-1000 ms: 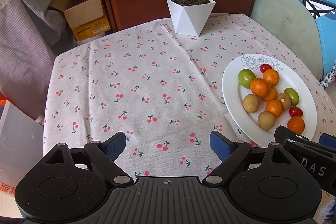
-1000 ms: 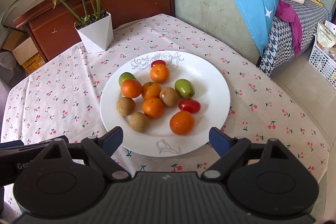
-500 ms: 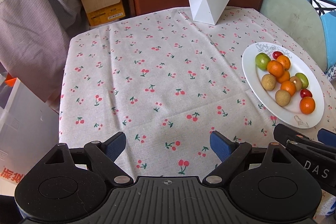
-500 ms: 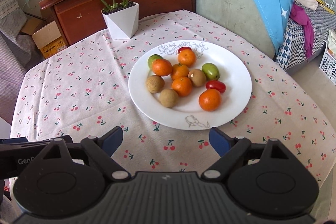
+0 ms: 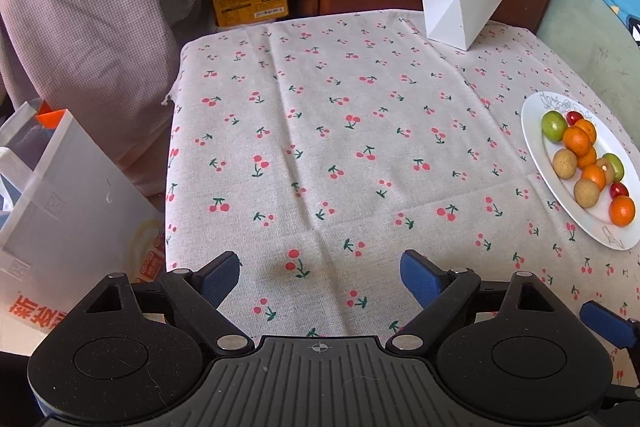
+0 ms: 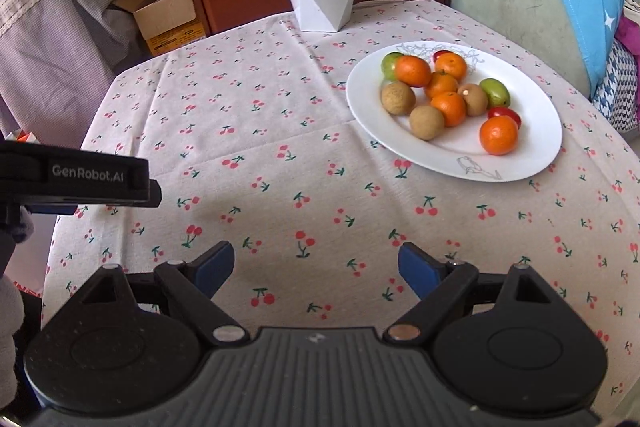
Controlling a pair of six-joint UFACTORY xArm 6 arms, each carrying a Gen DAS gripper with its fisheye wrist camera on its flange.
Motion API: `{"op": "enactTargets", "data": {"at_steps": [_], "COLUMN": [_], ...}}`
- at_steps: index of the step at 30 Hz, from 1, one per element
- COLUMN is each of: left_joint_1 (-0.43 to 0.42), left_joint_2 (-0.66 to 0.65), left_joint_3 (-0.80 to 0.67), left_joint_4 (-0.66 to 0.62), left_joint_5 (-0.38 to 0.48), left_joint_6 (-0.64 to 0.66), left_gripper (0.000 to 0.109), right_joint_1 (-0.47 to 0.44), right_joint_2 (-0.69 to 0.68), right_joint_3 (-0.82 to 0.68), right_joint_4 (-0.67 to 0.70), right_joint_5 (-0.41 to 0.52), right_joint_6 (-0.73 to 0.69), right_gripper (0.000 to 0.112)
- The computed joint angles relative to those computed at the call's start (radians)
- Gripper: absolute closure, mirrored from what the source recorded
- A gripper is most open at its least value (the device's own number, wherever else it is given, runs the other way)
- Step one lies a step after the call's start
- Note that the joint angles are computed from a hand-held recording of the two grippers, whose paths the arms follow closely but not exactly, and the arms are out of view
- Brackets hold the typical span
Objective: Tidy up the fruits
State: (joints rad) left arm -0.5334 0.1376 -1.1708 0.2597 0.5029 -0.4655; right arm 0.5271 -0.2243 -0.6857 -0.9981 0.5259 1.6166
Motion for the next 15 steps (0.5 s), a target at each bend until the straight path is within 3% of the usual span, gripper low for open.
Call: {"op": "enactTargets", "data": {"at_steps": [5,10,15], "left_joint_1": [0.009,0.013,0.019], "left_joint_2": [0.003,0.008,0.013], "left_joint_3": [0.002,0.004,0.001], "left_joint_4": [-0.015,-0.005,0.026], "left_joint_5": [-0.004,-0.013,-0.022], "left_joint_6": [0.016,0.014,-0.01], "left_gripper": [0.018,0.018,0.017], "right_joint_1": [0.01,0.02,0.014], "right_joint_2": [0.05,0.1,0.132], "right_joint_3": [-0.033,-0.066,-0.085], "right_joint_4": [-0.095,-0.181,-0.305], "right_joint_5": [-0.002,0.019,0.033], "right_joint_6": [0.044,0.092,0.209], "right_gripper": [0.023,0.01,0.01]}}
